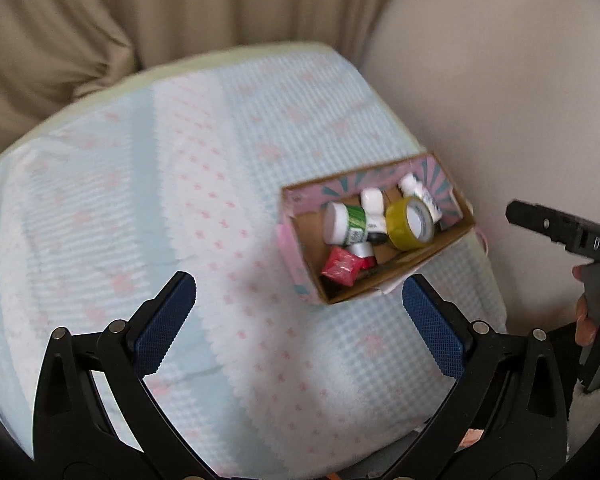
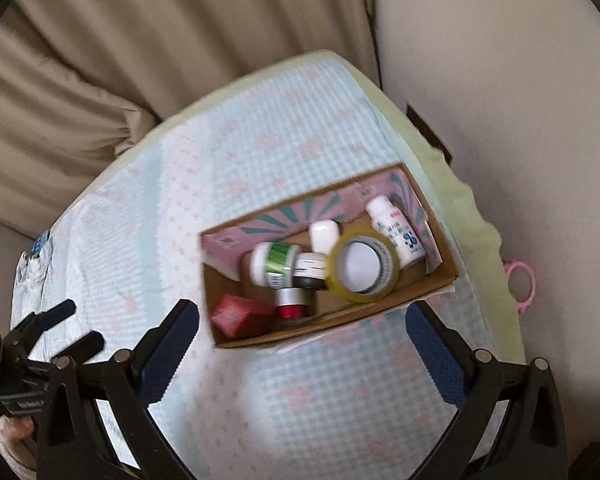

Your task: Organize rigid objects

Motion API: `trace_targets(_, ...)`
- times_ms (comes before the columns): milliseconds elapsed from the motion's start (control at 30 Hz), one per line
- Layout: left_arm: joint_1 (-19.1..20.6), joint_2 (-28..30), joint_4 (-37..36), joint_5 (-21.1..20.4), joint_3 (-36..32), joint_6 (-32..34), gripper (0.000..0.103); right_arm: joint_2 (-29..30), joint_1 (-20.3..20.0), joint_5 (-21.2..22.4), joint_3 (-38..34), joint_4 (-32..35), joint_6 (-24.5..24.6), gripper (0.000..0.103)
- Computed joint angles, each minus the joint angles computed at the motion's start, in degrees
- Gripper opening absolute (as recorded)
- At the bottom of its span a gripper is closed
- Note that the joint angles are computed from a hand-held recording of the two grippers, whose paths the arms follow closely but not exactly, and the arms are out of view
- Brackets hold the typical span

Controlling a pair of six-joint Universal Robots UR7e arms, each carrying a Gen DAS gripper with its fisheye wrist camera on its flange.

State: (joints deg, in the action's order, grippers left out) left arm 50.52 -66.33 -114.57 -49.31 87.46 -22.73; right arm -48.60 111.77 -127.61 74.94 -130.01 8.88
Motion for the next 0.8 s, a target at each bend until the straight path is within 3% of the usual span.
trace_targets(200,-5.8,-11.6,3.3,10.1,5.2,-7.5,0.103,1.3,7.6,-3.0,-2.1,0.1,-2.1,0.103)
trace_targets(333,-9.4,-18.3,9.8,16.9,7.9,-15.3,0.103,3.2,11.9,-4.2,-3.1,-3.2,-5.8,0.103)
trace_targets(600,-15.3,-26.6,24.1,24.2,10.2,-29.4,0.103,5.2,17.7,-4.8,-3.0,-8.4,-11.6,0.103)
trace_targets(800,-17.5,-28.3,28.1,25.8,10.7,-32.4,0.103,4.9,19.8,-7.2,-0.7,-11.6,-12.6,0.103)
